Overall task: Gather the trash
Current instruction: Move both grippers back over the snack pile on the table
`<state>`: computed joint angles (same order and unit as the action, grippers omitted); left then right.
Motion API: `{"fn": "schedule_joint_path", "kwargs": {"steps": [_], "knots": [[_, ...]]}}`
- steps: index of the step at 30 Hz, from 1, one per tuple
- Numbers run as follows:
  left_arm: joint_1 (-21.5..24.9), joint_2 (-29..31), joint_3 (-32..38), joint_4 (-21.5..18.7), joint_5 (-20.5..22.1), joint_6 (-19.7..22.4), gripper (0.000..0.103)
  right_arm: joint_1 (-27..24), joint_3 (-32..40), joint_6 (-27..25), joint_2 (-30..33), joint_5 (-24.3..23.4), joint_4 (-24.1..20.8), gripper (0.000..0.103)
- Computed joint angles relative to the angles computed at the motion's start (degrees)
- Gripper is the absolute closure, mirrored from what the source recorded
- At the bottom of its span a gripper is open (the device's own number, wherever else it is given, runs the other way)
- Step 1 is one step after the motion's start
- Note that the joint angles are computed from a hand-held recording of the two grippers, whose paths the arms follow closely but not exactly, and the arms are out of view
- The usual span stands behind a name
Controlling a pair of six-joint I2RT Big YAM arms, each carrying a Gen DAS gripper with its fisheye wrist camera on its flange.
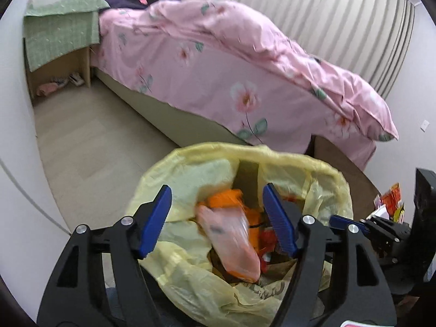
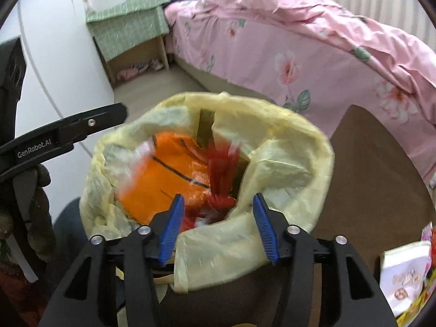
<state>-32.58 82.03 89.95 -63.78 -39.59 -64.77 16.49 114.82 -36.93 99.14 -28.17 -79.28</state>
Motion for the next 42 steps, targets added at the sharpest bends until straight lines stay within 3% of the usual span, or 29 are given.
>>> {"fn": "schedule_joint_path", "kwargs": {"steps": [4, 10, 13, 17, 19, 24, 28, 30, 36, 42], "knots": [[-1.01, -1.20, -0.02, -0.38, -1.94, -1.77, 0.031, -2.89, -3.19, 2.02, -3.81, -2.06, 4.07, 0.050], [-4.32, -0.29, 2.10, 1.05, -1.39, 0.59, 0.031, -10.87, -7.67, 3.74, -9.80, -7.43, 6.92, 0.045], [-7.32, 0.80, 2.52, 5.60, 0.83, 2.71, 0.031, -16.06, -10.94, 3.23, -13.06, -7.44, 7.78, 0.044], [-11.86, 5.60, 5.95, 7.19, 4.31, 5.82, 0.031, -23.76, -18.14, 2.42, -18.17, -5.68, 11.69, 0.044], [-13.64, 8.46, 9.44, 5.78, 6.10, 7.93, 0.031, -26.74, -20.69, 1.97, -19.67, -4.85, 12.36, 0.044], [-17.48, 12.77, 17.11, 2.15, 3.08, 12.16, 0.031, -34.87, -25.49, 2.41, -22.53, -9.07, 13.37, 0.044], [-19.53, 13.93, 19.49, 2.69, 2.43, 15.96, 0.031, -37.68, -28.13, 2.15, -23.50, -9.18, 15.05, 0.044], [-19.89, 15.14, 21.26, 0.96, 2.34, 17.37, 0.031, -38.37, -29.12, 2.66, -23.90, -8.79, 16.52, 0.044], [-19.99, 15.99, 22.14, 0.09, 2.33, 16.84, 0.031, -40.20, -31.46, 6.73, -24.23, -10.61, 21.96, 0.044], [-19.56, 15.98, 20.96, 2.50, 4.09, 18.11, 0.031, -41.53, -30.96, 8.79, -23.11, -12.06, 21.78, 0.044]]}}
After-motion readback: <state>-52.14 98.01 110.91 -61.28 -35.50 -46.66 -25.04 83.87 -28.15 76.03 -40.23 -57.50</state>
